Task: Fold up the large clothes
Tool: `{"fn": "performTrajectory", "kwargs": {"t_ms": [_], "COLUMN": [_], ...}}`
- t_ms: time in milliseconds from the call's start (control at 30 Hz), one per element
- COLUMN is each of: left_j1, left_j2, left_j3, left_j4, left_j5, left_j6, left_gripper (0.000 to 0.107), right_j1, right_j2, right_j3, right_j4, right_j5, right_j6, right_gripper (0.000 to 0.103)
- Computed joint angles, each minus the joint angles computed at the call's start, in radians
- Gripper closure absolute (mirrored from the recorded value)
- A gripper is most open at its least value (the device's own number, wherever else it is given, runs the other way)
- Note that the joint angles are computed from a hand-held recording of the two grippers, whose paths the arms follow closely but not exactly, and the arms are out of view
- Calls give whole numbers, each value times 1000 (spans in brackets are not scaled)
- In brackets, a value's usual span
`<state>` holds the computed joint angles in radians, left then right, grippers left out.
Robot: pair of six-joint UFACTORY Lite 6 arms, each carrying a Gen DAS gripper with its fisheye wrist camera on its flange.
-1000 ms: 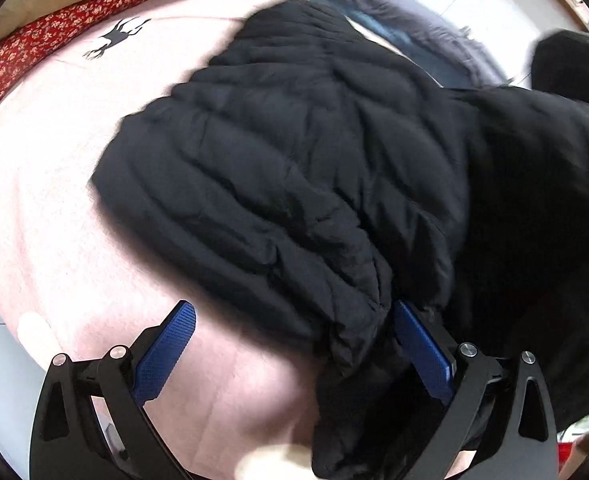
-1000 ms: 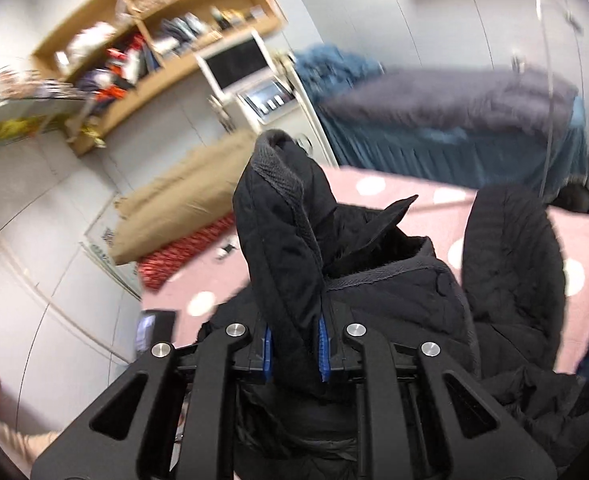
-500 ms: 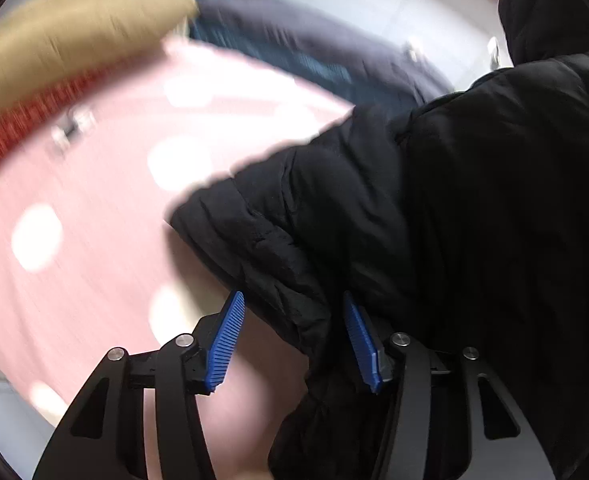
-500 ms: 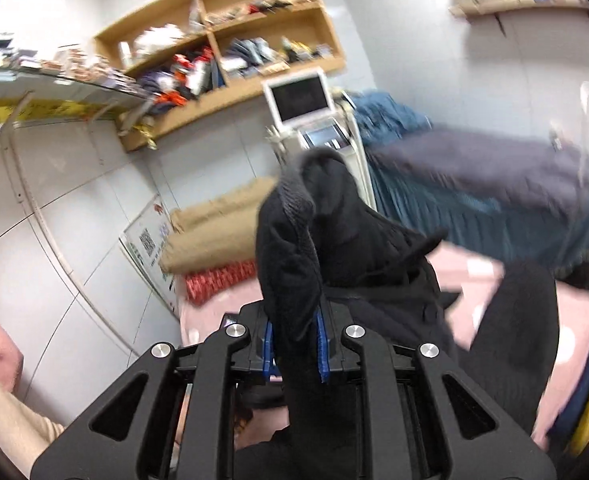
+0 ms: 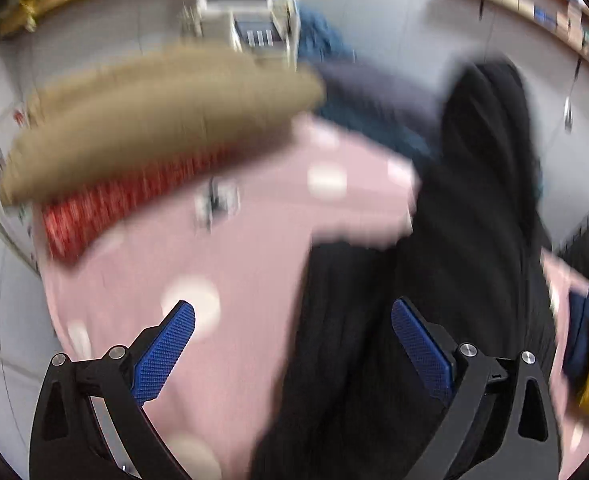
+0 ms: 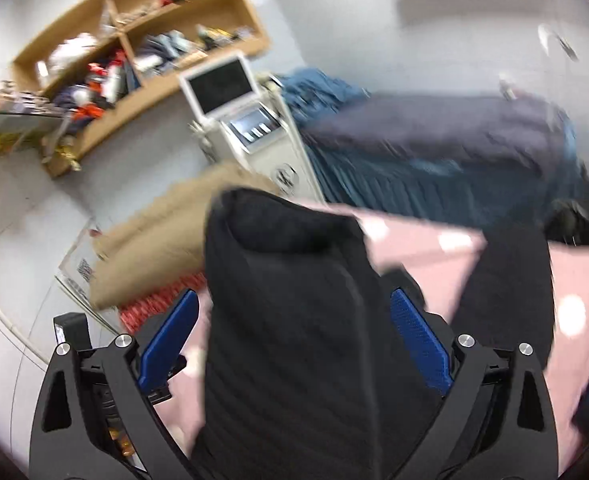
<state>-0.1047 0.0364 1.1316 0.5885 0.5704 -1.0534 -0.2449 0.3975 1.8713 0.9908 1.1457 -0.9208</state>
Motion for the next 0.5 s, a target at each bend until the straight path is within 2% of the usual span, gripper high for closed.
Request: {"fn": "performTrajectory", "kwargs": {"t_ms": [133, 200, 267, 367, 500], "left_j1": [-39, -34, -22, -19, -43], "left_j2": [-105, -137, -174, -198, -234], "left_j3": [-278, -352, -414, -438, -469], "left_j4": [-113, -165, -262, -321, -316], "left_j5": [-94, -144, -176, -168, -138], "left_j6": [-19, -13, 41, 95, 105], "left_gripper": [11, 10, 10, 11, 11], "right_j1": [-187, -263, -351, -454, -550], "right_j2": [8, 42, 83, 205, 355], "right_j3": [-158, -175, -194, -118, -27], "right_j4": [-60, -115, -188, -293, -367], "right_j5": [-3, -44, -132, -149, -82], "right_j6": [-103, -136, -186, -198, -216], "right_gripper": [8, 8, 8, 8, 8]}}
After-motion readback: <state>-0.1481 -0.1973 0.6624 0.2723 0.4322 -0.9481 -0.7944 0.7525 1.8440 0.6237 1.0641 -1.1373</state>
